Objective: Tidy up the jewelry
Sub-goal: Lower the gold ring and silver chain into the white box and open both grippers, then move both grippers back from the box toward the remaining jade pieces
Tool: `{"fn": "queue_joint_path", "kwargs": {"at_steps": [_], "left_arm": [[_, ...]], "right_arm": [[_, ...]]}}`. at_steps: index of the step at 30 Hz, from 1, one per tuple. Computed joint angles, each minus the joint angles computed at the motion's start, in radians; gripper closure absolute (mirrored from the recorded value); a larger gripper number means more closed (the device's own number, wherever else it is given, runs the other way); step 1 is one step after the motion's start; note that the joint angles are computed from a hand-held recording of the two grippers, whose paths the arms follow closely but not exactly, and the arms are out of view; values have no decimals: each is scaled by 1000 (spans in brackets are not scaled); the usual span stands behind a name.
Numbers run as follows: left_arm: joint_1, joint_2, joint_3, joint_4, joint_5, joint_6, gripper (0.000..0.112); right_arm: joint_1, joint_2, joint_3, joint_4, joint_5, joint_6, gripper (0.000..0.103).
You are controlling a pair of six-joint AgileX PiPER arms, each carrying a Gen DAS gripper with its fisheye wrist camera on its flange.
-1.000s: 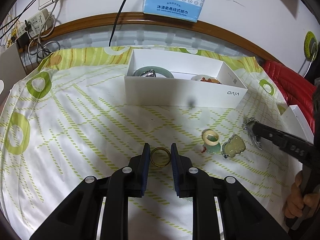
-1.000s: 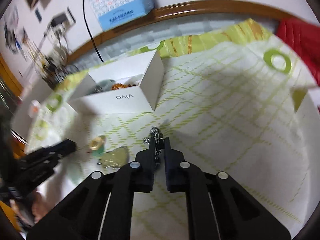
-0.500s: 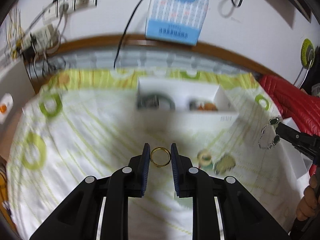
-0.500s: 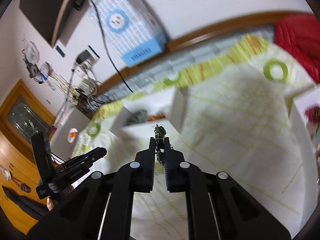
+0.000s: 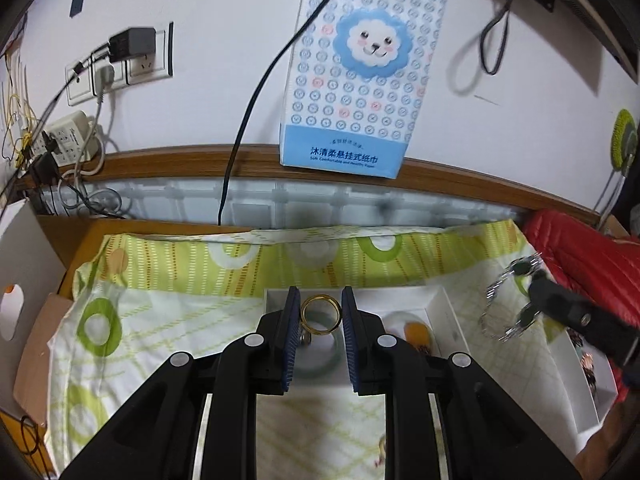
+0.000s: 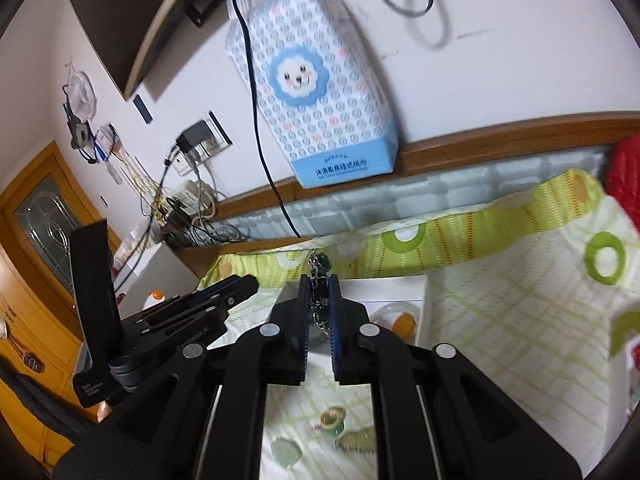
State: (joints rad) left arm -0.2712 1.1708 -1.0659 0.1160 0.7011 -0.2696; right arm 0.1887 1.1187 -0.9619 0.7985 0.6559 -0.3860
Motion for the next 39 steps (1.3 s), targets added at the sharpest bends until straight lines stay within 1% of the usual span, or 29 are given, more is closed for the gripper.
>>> {"fn": "queue_joint_path", "kwargs": {"at_steps": [4, 7, 10, 12, 15, 16, 18, 20, 24, 25, 26, 28, 30, 33, 36, 38, 39], "left_arm": [[40, 88, -5, -71, -33, 59, 91], [74, 140, 11, -139, -54, 132, 91], [118, 192, 7, -231, -50, 220, 91], [128, 216, -1, -233, -38, 222, 90], [137, 215, 6, -251, -41, 237, 78], [137, 205, 12, -254, -45, 239, 69], [115, 181, 24, -188, -62, 176, 60], [107, 154, 39, -175, -76, 166, 57], [94, 123, 59, -133, -84, 121, 53], [88, 124, 58, -118, -85, 105, 52], [86, 116, 63, -108, -84, 94, 50], [84, 106, 68, -98, -86, 83, 42], [79, 93, 77, -75, -94, 59, 36], [87, 74, 86, -73, -96, 53, 30], [101, 67, 91, -89, -98, 60, 24], [98, 63, 95, -62, -98, 26, 22], [96, 62, 96, -49, -97, 14, 22]], "right_arm": [[44, 110, -18, -12, -64, 2, 95], [43, 169, -15, 8, -83, -34, 95], [16, 257, -22, 98, -55, -140, 93], [7, 299, -28, 97, -44, -141, 93], [-22, 318, -23, 142, -18, -181, 93], [-28, 309, -16, 155, -17, -193, 91], [-32, 284, -3, 163, -28, -199, 85], [-34, 260, 12, 173, -39, -205, 78], [-43, 233, 27, 187, -36, -212, 76], [-45, 221, 35, 188, -42, -210, 71], [-45, 211, 43, 185, -51, -203, 59], [-31, 186, 57, 156, -90, -174, 47], [-13, 168, 61, 112, -121, -143, 46], [7, 144, 68, 74, -146, -111, 41], [15, 129, 75, 64, -163, -100, 32], [22, 118, 80, 46, -178, -82, 25], [21, 112, 82, 46, -179, -82, 23]]}}
